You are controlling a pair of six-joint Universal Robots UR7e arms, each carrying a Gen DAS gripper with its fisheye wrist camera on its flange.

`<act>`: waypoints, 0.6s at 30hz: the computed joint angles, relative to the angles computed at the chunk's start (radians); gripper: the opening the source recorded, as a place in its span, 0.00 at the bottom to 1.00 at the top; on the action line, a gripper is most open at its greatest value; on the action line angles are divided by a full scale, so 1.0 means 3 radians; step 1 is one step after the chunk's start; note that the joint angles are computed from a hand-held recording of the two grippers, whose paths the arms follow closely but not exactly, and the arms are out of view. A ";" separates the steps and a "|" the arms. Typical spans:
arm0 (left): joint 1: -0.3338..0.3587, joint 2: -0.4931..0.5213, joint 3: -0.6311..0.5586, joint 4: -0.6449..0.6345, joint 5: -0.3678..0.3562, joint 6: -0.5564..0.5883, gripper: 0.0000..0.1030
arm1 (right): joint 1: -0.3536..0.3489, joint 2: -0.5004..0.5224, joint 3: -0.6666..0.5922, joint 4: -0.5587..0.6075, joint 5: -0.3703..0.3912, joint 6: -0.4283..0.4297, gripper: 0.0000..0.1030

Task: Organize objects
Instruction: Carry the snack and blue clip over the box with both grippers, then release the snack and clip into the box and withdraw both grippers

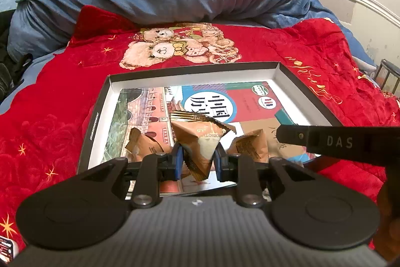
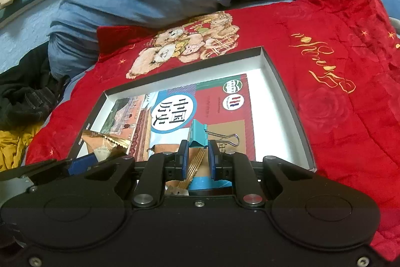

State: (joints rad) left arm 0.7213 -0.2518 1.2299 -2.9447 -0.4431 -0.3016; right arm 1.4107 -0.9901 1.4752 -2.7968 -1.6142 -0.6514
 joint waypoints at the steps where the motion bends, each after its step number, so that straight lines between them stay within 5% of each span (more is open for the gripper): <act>1: 0.0002 -0.0004 0.0003 0.0011 -0.0010 -0.0007 0.28 | -0.0001 -0.0001 -0.0001 0.0016 0.0004 -0.0009 0.15; 18: 0.0057 -0.0024 -0.0020 0.0242 -0.0167 -0.0090 0.29 | 0.0036 0.0050 -0.0116 0.0266 -0.0174 0.0050 0.16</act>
State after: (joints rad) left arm 0.7384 -0.2589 1.2239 -2.8720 -0.4932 -0.3285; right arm 1.4213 -0.9752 1.4404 -2.7171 -1.6665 -0.6365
